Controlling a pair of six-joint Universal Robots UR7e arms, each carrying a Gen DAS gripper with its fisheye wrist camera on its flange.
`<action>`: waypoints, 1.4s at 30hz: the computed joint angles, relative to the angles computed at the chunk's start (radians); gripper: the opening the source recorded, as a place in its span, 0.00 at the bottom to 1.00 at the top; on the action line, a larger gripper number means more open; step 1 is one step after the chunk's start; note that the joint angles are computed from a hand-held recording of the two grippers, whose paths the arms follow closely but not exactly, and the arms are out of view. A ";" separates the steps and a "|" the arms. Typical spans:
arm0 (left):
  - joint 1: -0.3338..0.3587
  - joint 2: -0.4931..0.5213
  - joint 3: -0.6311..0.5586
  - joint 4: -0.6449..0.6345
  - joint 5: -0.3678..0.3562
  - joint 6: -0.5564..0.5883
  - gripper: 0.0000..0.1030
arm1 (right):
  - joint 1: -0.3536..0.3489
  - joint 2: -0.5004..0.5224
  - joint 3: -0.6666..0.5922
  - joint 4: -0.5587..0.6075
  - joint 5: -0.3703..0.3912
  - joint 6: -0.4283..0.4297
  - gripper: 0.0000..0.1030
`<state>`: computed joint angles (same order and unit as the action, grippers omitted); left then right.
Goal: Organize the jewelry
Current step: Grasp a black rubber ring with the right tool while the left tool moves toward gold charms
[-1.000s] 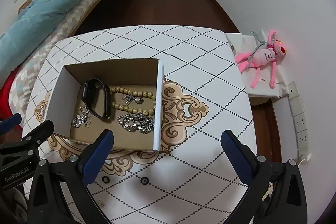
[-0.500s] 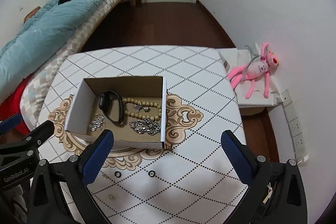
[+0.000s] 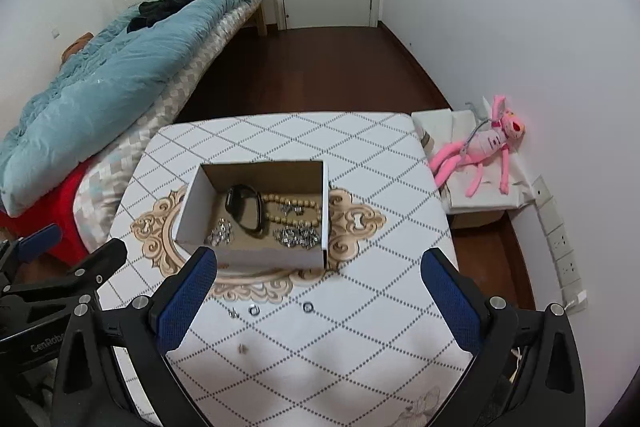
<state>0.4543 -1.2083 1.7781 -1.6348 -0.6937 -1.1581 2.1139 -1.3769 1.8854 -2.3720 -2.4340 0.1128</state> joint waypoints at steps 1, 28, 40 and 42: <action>0.004 0.001 0.011 0.006 -0.013 -0.014 1.00 | -0.008 -0.004 0.009 0.011 0.004 0.009 1.00; 0.099 0.065 0.169 -0.092 -0.129 -0.009 0.98 | -0.229 0.101 0.251 -0.353 0.125 -0.265 0.13; 0.037 0.106 0.206 -0.322 -0.239 0.139 0.83 | -0.243 -0.083 0.316 -0.259 0.169 -0.144 0.13; 0.038 0.121 0.200 -0.338 -0.253 0.152 0.79 | -0.247 -0.113 0.328 -0.242 0.169 -0.124 0.13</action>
